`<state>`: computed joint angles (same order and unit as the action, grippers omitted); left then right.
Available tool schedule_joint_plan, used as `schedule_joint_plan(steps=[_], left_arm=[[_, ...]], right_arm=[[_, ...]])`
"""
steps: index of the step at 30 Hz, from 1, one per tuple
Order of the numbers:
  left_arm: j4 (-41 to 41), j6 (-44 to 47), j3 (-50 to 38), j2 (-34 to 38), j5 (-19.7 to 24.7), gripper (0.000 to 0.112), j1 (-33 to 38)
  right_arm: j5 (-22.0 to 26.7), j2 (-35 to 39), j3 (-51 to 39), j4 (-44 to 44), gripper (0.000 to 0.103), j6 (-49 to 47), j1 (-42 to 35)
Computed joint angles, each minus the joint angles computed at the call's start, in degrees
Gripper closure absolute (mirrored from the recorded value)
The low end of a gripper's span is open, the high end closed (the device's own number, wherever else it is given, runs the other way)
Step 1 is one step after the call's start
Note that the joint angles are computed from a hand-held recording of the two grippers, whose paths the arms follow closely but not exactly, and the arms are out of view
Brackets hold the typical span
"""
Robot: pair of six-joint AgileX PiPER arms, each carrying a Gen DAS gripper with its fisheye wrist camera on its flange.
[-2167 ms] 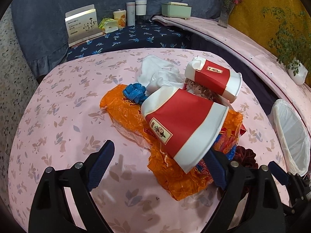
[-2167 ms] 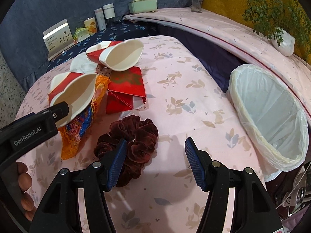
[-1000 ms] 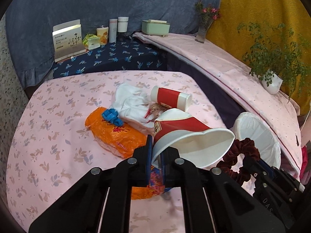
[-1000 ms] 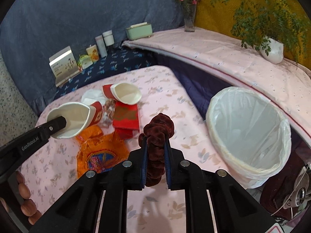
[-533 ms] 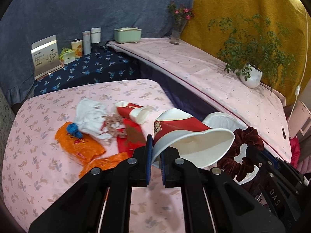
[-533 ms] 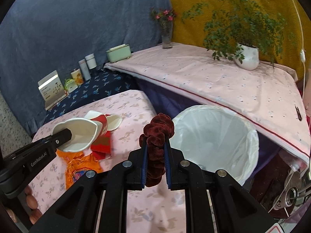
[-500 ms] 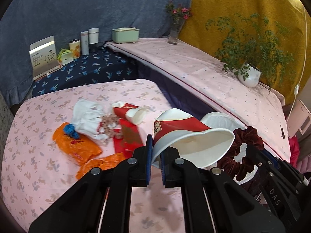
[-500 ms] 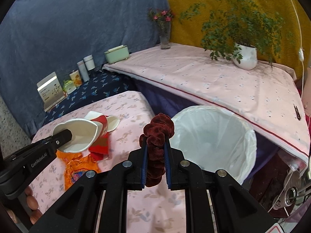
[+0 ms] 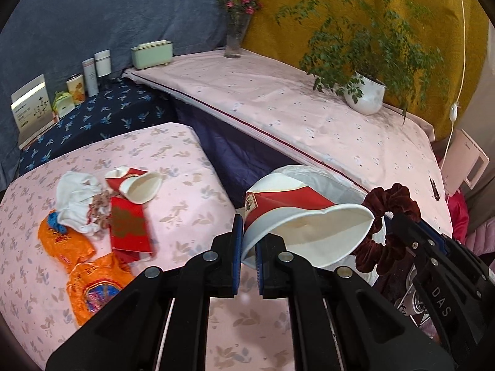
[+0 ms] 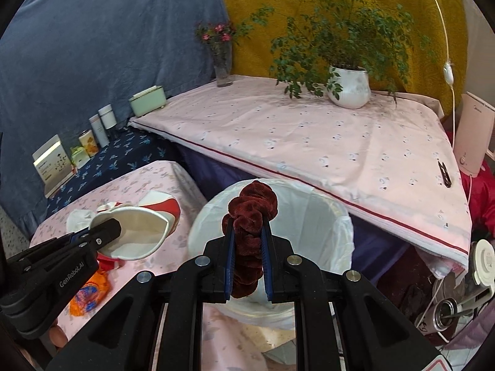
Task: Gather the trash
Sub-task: 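Carry the paper cup and scrunchie with both grippers over the wastebasket, then open both grippers to drop the cup and scrunchie into the wastebasket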
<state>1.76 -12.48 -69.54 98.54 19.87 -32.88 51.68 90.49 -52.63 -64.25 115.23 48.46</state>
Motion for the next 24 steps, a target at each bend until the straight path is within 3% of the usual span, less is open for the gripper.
schedule_joint_plan(steps=[10,13,15,19,24], left_arm=[[0.7,-1.6,-6.8,6.6,2.7,0.105,-3.6],[0.1,-1.2,-8.2,7.9,3.1,0.103,-3.7],[-1.9,0.2,-8.7,8.3,3.0,0.099,-3.5],[2.3,-4.5,-8.9,8.6,1.9,0.070,-4.0],[5.3,-7.0,-9.2,8.7,2.3,0.067,-4.4]], right_arm=[[-4.5,-1.3,4.2,-1.1,0.088,0.7,-6.0],[-6.1,-1.1,4.6,-1.5,0.083,0.4,-7.4],[-6.5,-1.0,4.8,-2.0,0.083,0.6,-7.8],[-5.8,-0.5,4.3,-2.5,0.073,-0.1,-8.1],[-5.2,-1.0,4.2,-3.2,0.065,0.5,-8.3]])
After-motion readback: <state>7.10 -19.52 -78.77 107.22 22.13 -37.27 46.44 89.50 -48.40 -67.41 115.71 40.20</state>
